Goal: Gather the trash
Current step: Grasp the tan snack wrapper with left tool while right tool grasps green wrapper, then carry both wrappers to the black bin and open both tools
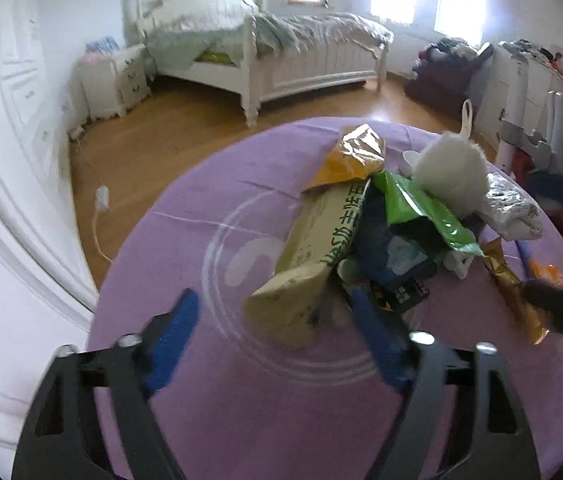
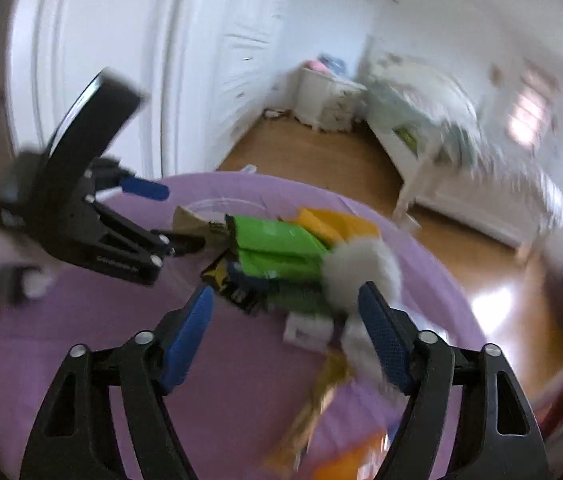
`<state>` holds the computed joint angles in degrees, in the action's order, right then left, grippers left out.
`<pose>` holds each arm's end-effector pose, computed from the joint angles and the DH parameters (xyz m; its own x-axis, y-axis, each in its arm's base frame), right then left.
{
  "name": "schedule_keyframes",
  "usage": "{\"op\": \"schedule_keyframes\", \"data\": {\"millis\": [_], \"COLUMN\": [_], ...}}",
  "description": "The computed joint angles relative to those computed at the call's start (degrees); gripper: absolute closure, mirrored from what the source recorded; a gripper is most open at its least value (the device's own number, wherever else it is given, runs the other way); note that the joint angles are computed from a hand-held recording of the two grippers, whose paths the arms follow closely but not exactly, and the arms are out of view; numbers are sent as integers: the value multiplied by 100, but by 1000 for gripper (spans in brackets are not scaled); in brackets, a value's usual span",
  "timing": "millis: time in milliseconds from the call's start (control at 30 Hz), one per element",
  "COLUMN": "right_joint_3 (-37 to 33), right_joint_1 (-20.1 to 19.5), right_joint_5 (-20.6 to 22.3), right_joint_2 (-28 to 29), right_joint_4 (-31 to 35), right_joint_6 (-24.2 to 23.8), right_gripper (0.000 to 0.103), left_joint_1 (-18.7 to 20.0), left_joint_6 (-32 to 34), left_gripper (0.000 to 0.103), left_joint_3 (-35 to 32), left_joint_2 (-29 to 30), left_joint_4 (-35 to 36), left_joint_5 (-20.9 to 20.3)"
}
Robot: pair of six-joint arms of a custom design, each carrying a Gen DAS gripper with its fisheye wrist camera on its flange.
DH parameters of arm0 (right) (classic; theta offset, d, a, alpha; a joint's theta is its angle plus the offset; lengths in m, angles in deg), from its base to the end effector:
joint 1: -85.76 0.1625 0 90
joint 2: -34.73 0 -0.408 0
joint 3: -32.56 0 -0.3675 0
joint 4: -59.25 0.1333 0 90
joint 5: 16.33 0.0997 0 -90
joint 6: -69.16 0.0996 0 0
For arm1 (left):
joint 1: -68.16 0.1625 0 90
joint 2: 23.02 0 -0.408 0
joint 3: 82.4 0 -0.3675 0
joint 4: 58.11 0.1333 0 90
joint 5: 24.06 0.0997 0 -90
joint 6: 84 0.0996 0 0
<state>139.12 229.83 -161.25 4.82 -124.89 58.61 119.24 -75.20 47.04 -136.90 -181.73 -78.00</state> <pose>0.4764 -0.2813 -0.0163 -0.3859 -0.4181 0.8224 -0.8575 0.4914 -0.1526 -0.0446 -0.3607 0.3914 -0.6435 0.4747 -0.6005 0.7040 0.6750 -0.2207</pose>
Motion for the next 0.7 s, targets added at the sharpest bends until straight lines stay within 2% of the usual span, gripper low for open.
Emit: {"op": "schedule_keyframes", "data": {"millis": [100, 133, 167, 233, 333, 400, 500, 567, 700], "right_joint_3": [-368, -474, -493, -530, -413, -266, 84, 398, 1001], "right_joint_1": [-191, -262, -306, -374, -402, -369, -325, -300, -340], "right_joint_5": [-116, -94, -59, 12, 236, 445, 893, 1307, 2227], "right_joint_2": [415, 501, 538, 567, 456, 284, -138, -568, -1365], "right_joint_4": [-293, -352, -432, -544, -790, -970, -1061, -1025, -1217], "right_joint_6": [-734, -942, -1042, -1159, -1071, -851, -289, 305, 1583], "right_gripper": [48, 56, 60, 79, 85, 91, 93, 95, 96], "left_joint_1": [158, 214, 264, 305, 288, 157, 60, -90, -549], "left_joint_6": [71, 72, 56, 127, 270, 315, 304, 125, -663], "left_gripper": [54, 60, 65, 70, 72, 73, 74, 74, 74], "left_joint_3": [-136, -182, -233, -272, -258, -143, -48, 28, 171], "left_joint_2": [168, 234, 283, 303, 230, 84, -134, -380, -1217], "left_joint_4": [-81, -53, 36, 36, 5, -77, -97, 83, 566], "left_joint_5": [-234, -310, -386, -516, -678, -631, -791, -823, -1006]}}
